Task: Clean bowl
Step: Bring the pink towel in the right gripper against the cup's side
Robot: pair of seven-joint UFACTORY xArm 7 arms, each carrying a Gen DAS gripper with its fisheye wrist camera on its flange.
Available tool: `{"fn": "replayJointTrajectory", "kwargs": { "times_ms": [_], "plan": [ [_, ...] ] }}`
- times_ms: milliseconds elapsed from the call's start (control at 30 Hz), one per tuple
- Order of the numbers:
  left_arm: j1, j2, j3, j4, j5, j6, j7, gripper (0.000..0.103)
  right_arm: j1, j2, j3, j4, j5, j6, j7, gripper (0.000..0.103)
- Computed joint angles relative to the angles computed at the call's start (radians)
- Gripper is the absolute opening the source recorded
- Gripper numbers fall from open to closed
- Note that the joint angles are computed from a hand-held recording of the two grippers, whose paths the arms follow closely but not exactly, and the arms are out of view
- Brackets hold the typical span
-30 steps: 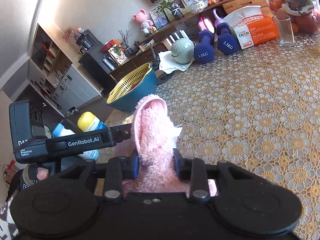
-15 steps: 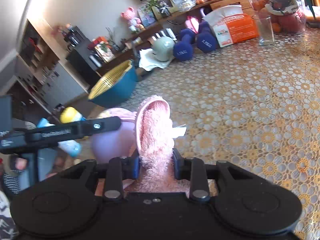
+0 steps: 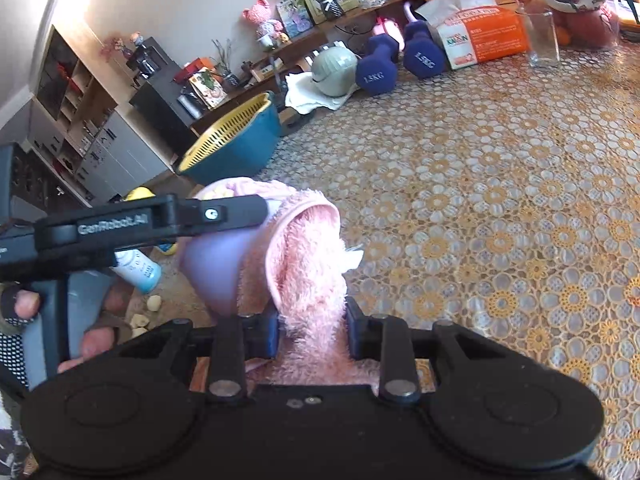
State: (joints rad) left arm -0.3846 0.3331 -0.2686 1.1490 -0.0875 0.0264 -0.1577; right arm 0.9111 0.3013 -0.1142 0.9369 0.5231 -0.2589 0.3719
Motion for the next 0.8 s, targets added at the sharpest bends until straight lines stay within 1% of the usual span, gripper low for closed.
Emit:
{"fn": "replayJointTrajectory", "kwargs": {
  "times_ms": [33, 100, 133, 167, 200, 267, 300, 367, 400, 433, 500, 533, 567, 600, 633, 667, 700, 767, 800],
  "plan": [
    [-0.008, -0.002, 0.009, -0.001, 0.007, -0.002, -0.003, 0.075, 0.072, 0.007, -0.074, 0.002, 0.043, 0.016, -0.023, 0.03],
    [0.001, -0.011, 0.003, -0.011, 0.013, -0.013, 0.011, 0.073, 0.166, 0.01, -0.173, -0.005, 0.089, 0.029, -0.041, 0.03],
    [0.02, -0.016, -0.014, -0.019, 0.013, -0.022, 0.03, 0.073, 0.243, 0.011, -0.25, -0.01, 0.119, 0.04, -0.055, 0.03],
    [0.056, -0.02, -0.05, -0.028, 0.006, -0.03, 0.062, 0.074, 0.304, 0.009, -0.312, -0.018, 0.136, 0.046, -0.065, 0.03],
    [0.107, -0.027, -0.101, -0.041, -0.004, -0.039, 0.11, 0.074, 0.325, 0.001, -0.333, -0.03, 0.138, 0.041, -0.065, 0.03],
    [0.195, -0.038, -0.189, -0.068, -0.026, -0.053, 0.192, 0.074, 0.321, -0.028, -0.324, -0.06, 0.149, 0.013, -0.079, 0.03],
    [0.242, -0.044, -0.237, -0.081, -0.038, -0.056, 0.236, 0.074, 0.307, -0.041, -0.307, -0.072, 0.155, -0.001, -0.088, 0.03],
    [0.279, -0.06, -0.271, -0.108, -0.05, -0.064, 0.296, 0.074, 0.204, -0.074, -0.206, -0.104, 0.107, -0.041, -0.064, 0.03],
    [0.294, -0.069, -0.282, -0.122, -0.051, -0.065, 0.325, 0.074, 0.173, -0.084, -0.175, -0.114, 0.094, -0.054, -0.062, 0.03],
    [0.301, -0.074, -0.287, -0.133, -0.054, -0.069, 0.349, 0.075, 0.163, -0.091, -0.163, -0.118, 0.099, -0.062, -0.079, 0.03],
    [0.361, -0.074, -0.346, -0.156, -0.067, -0.083, 0.412, 0.075, 0.142, -0.1, -0.137, -0.121, 0.108, -0.07, -0.106, 0.03],
    [0.366, -0.074, -0.351, -0.162, -0.067, -0.086, 0.428, 0.075, 0.122, -0.103, -0.117, -0.122, 0.101, -0.073, -0.109, 0.03],
    [0.363, -0.072, -0.348, -0.166, -0.064, -0.09, 0.44, 0.076, 0.107, -0.103, -0.103, -0.117, 0.1, -0.072, -0.119, 0.03],
    [0.326, -0.074, -0.313, -0.171, -0.05, -0.099, 0.44, 0.075, 0.1, -0.102, -0.094, -0.111, 0.109, -0.071, -0.135, 0.03],
    [0.284, -0.076, -0.27, -0.173, -0.032, -0.103, 0.437, 0.075, 0.075, -0.101, -0.07, -0.107, 0.096, -0.071, -0.133, 0.03],
    [0.221, -0.077, -0.208, -0.174, -0.007, -0.106, 0.427, 0.075, 0.045, -0.101, -0.042, -0.104, 0.076, -0.073, -0.129, 0.03],
    [0.148, -0.079, -0.134, -0.178, 0.022, -0.112, 0.417, 0.075, 0.037, -0.097, -0.032, -0.094, 0.082, -0.072, -0.146, 0.03],
    [0.067, -0.073, -0.055, -0.179, 0.067, -0.118, 0.405, 0.075, 0.015, -0.09, -0.006, -0.073, 0.081, -0.066, -0.177, 0.03],
    [0.041, -0.07, -0.031, -0.181, 0.084, -0.126, 0.401, 0.072, 0.008, -0.085, 0.004, -0.062, 0.084, -0.066, -0.198, 0.03]
  ]
}}
